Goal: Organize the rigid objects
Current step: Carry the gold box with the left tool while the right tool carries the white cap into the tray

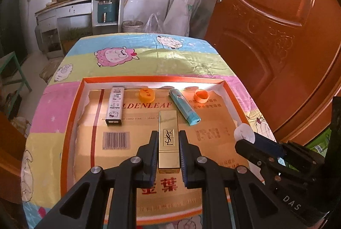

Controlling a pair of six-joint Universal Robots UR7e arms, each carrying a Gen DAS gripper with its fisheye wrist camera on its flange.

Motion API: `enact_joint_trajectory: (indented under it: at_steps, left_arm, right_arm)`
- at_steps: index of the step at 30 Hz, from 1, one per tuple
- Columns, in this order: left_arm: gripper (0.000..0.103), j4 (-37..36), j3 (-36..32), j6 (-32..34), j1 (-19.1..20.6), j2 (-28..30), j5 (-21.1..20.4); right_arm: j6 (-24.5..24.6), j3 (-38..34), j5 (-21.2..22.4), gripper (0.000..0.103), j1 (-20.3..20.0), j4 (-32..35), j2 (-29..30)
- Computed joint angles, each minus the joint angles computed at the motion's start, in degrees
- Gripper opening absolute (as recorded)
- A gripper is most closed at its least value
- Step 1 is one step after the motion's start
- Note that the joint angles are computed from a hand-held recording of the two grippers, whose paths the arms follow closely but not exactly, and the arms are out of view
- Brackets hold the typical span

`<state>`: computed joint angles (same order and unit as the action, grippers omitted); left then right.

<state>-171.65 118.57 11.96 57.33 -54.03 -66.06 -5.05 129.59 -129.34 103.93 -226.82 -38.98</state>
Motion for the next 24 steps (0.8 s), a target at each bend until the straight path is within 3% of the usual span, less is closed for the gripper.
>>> enact_joint_trajectory:
  at_steps: [24]
  left_arm:
    - [0.018,2.42,-6.64,0.77,1.14,6.68,2.56]
  right_arm:
    - [-3.18,-4.48,1.52,0.03,-4.13,6.61,-0.84]
